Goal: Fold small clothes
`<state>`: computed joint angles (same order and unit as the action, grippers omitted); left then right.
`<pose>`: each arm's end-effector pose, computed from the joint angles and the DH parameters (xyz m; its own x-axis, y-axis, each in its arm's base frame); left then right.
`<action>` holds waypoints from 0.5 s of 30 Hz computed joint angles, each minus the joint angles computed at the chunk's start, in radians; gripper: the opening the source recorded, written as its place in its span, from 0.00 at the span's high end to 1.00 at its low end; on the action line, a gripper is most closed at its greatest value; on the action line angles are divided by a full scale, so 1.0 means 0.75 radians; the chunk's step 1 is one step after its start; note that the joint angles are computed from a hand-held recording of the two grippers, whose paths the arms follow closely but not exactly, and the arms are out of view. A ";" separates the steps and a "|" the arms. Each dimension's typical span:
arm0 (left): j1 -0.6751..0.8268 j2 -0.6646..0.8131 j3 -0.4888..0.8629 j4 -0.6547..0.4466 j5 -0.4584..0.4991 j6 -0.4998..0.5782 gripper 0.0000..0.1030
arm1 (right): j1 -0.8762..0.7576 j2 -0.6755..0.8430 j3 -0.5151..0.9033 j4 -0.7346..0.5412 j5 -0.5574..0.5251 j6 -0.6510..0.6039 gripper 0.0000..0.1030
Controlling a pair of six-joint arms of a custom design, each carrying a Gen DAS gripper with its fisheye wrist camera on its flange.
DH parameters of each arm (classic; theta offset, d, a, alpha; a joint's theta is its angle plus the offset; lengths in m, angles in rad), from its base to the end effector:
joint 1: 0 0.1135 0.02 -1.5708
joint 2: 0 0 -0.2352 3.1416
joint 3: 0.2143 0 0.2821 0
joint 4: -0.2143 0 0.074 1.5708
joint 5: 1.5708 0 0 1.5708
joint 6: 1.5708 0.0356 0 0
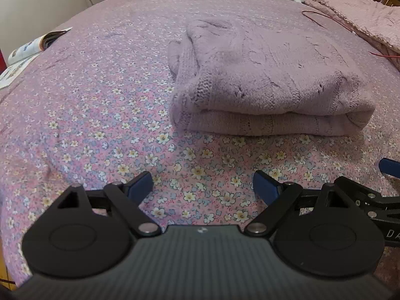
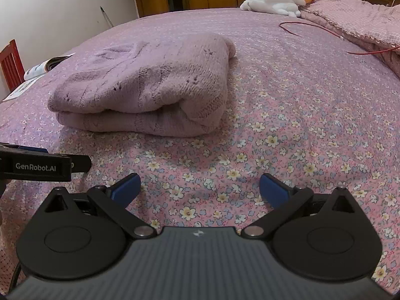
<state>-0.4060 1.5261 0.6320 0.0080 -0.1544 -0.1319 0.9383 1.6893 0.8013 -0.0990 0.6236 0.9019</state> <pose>0.2759 -0.1126 0.0866 -0.7450 0.1788 -0.6426 0.2047 0.9782 0.0349 0.2089 0.2498 0.0852 -0.6702 0.1628 -0.7241 0.0989 0.9865 0.1303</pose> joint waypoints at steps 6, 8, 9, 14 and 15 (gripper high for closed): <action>-0.004 -0.014 -0.012 -0.003 -0.006 -0.006 0.13 | 0.002 0.009 0.011 -0.013 0.005 0.015 0.00; -0.009 -0.008 -0.005 -0.007 -0.009 -0.013 0.13 | -0.003 0.006 0.012 -0.015 -0.002 0.020 0.00; -0.009 -0.007 -0.004 -0.006 -0.009 -0.013 0.13 | -0.006 0.004 0.013 -0.016 -0.007 0.023 0.00; -0.003 -0.010 -0.009 0.002 -0.006 -0.020 0.13 | -0.021 -0.010 0.009 -0.019 -0.027 0.041 0.00; -0.005 -0.009 -0.010 0.006 -0.008 -0.024 0.13 | -0.024 -0.012 0.010 -0.021 -0.031 0.042 0.00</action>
